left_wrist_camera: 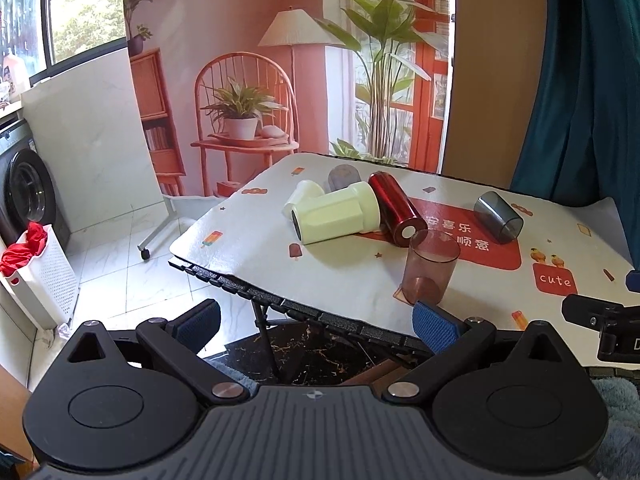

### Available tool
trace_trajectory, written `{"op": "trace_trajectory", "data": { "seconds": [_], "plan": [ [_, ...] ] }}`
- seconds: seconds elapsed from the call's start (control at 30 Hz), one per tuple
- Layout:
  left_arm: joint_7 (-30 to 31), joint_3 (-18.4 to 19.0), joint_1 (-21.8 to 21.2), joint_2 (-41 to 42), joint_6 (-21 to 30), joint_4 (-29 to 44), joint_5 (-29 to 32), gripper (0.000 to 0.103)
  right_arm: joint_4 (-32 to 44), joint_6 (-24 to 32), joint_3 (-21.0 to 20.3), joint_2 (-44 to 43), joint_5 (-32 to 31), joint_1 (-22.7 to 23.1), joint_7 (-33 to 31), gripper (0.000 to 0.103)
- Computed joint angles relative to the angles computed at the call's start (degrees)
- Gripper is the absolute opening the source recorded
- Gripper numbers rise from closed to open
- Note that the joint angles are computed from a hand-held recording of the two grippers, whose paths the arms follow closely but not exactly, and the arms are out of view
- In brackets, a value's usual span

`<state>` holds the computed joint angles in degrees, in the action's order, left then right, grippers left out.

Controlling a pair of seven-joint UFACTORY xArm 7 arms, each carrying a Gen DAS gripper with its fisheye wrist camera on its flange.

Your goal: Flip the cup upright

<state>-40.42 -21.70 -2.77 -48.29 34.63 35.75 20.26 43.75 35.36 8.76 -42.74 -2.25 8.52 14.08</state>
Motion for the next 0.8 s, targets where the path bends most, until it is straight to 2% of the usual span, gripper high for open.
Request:
{"op": "trace_trajectory", "data": {
  "seconds": [0.8],
  "plan": [
    [0.8,0.2,-0.2,0.0,0.1,0.0,0.2,0.103,0.4,0.3,0.0,0.6,0.0,0.3,0.1,0.103]
  ]
}}
